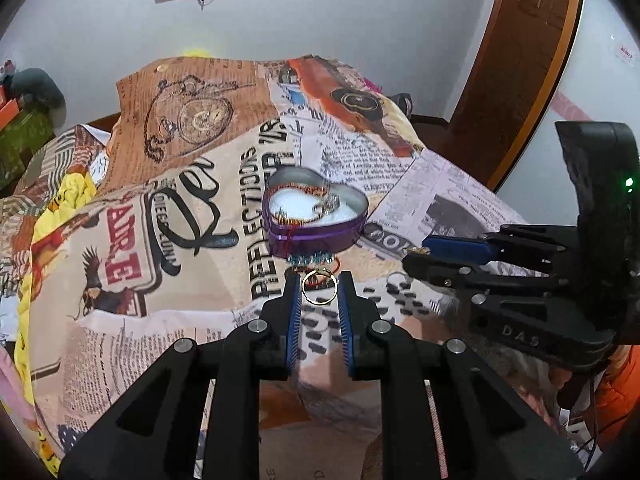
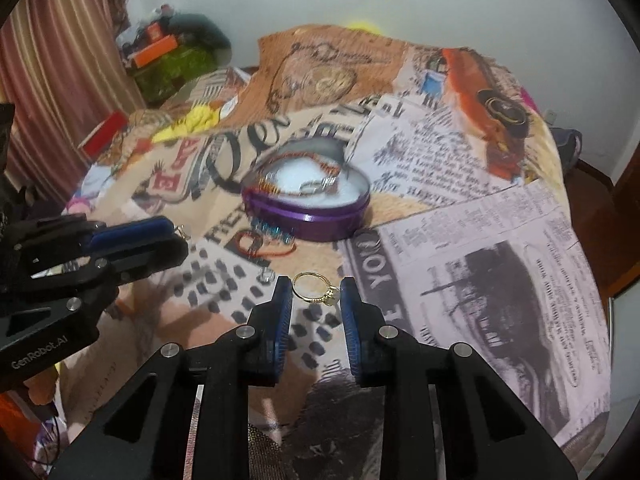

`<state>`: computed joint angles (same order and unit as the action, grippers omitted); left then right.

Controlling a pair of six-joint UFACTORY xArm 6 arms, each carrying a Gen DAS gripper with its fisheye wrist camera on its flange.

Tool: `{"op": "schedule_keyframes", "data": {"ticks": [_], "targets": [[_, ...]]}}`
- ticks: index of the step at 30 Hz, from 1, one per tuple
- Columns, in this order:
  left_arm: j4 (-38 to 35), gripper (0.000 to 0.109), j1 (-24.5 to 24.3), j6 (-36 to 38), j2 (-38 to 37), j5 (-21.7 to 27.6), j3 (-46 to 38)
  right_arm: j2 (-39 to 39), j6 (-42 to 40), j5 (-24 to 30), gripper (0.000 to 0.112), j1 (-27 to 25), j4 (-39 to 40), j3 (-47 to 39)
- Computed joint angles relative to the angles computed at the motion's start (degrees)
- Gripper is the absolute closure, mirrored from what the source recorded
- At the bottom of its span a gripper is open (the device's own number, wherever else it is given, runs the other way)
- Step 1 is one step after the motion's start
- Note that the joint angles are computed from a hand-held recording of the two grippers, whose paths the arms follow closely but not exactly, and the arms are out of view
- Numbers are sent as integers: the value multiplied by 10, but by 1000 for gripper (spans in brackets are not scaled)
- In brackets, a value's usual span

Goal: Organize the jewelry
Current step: 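Carry both gold rings over the heart tin and open both tools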

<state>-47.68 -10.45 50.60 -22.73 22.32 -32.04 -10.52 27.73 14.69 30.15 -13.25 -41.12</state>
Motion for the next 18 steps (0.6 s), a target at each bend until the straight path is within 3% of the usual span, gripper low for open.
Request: {"op": "schedule_keyframes", "data": {"ticks": [13,18], "targets": [[-37,92,-4,27,29,-12,-53,-17,84,-26,90,-25,-102,-25],[-57,92,-5,45,49,-16,-73,-2,73,-42,90,-32,-96,-37]]}}
